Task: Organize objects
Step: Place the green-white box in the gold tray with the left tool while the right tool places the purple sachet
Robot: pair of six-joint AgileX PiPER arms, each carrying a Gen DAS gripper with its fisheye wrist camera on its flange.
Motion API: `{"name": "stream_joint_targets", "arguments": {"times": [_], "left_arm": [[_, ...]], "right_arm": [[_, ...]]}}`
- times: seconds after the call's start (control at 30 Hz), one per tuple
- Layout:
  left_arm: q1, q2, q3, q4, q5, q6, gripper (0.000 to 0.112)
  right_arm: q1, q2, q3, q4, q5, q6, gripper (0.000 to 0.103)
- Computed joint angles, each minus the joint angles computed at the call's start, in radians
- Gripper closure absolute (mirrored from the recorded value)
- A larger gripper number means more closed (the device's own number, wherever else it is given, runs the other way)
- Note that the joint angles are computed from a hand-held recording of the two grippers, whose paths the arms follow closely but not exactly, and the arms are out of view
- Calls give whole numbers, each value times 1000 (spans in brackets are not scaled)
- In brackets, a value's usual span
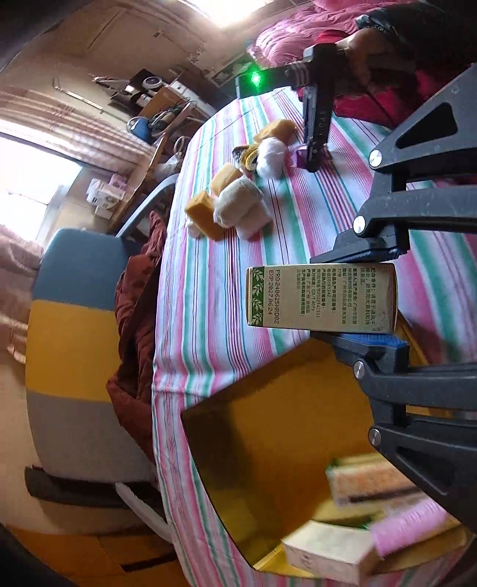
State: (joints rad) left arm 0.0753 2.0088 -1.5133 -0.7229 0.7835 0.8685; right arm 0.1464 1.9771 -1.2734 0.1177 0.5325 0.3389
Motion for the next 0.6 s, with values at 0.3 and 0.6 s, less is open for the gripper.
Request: {"name": "stream_joint_targets", "arguments": {"times": [0.3, 0.6], "left_arm": [[199, -18, 42, -86, 30, 66, 83], [369, 7, 16, -150, 88, 66, 83]], "right_arm": [[155, -84, 0, 110, -74, -113, 66], [338, 110, -423, 116, 52, -179, 66]]}}
